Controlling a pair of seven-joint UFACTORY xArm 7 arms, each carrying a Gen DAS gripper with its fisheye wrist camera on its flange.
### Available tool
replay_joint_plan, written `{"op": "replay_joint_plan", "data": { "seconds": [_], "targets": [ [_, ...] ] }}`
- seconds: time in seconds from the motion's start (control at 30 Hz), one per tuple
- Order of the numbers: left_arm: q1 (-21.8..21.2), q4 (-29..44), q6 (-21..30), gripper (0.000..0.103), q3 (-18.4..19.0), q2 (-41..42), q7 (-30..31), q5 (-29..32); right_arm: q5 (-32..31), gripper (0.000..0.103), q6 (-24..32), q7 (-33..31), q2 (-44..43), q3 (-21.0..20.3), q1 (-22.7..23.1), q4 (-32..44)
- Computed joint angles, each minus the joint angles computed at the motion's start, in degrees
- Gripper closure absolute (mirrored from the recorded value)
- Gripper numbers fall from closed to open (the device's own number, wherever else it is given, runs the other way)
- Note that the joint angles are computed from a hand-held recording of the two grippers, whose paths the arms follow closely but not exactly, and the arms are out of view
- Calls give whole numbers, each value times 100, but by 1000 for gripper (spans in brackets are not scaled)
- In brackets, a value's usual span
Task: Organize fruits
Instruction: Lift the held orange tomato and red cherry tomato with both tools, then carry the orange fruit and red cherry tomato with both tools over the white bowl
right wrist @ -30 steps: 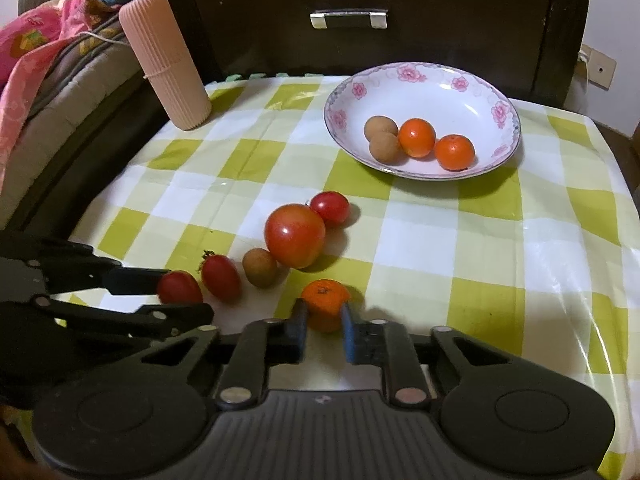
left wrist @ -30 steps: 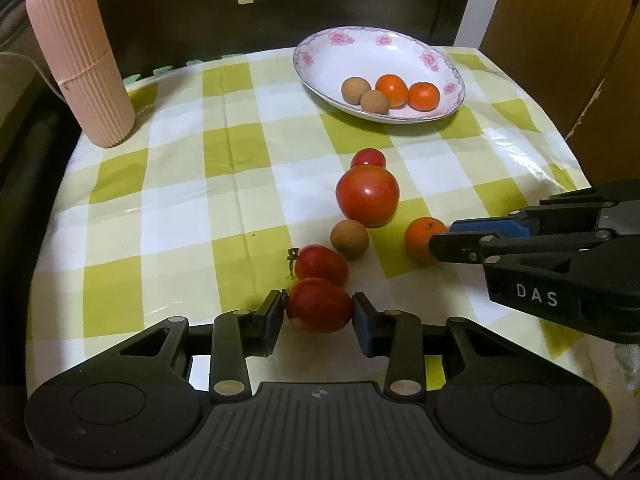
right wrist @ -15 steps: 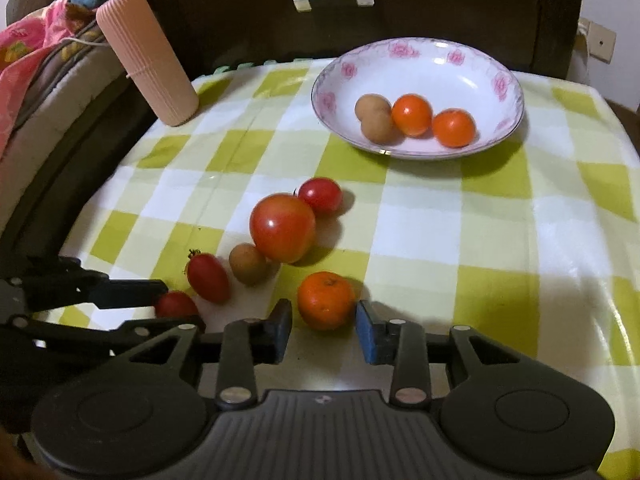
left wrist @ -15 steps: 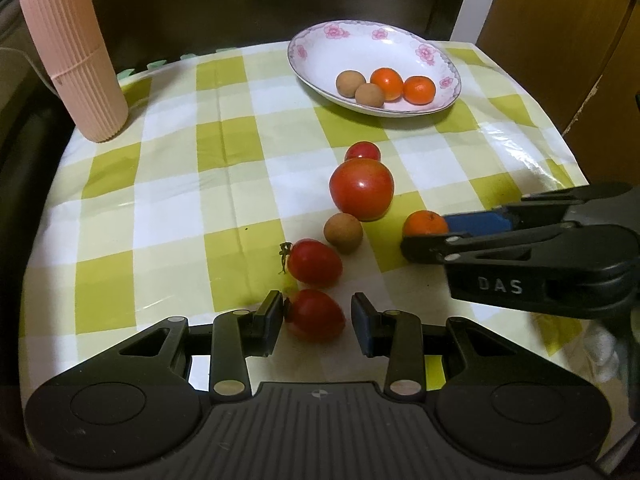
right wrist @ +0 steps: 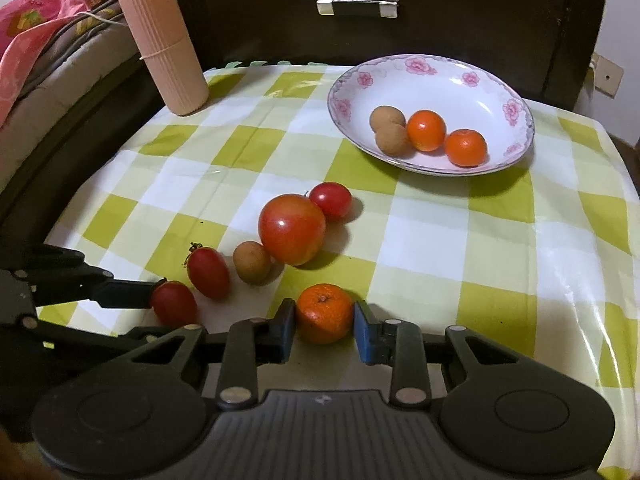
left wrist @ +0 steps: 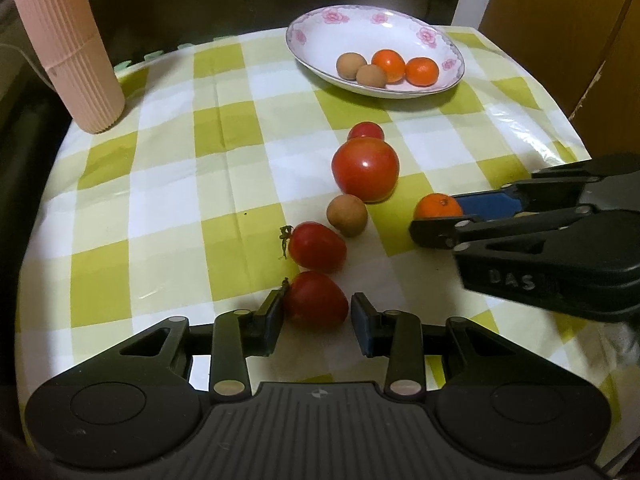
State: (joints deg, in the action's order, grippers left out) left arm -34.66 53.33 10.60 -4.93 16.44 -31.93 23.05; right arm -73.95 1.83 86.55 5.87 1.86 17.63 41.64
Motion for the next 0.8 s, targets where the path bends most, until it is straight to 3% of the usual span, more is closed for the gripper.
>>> {"op": "replay_joint_plan", "data": {
  "seconds": [0.2, 0.8],
  "targets": [
    [-182, 9, 67, 61, 178, -25, -311, 346, -313, 73, -11, 378, -145, 29, -77, -33],
    [68, -51, -283, 61, -5, -240, -176, 66, -945, 73, -15, 1178, -365, 277, -388, -6]
  ]
}}
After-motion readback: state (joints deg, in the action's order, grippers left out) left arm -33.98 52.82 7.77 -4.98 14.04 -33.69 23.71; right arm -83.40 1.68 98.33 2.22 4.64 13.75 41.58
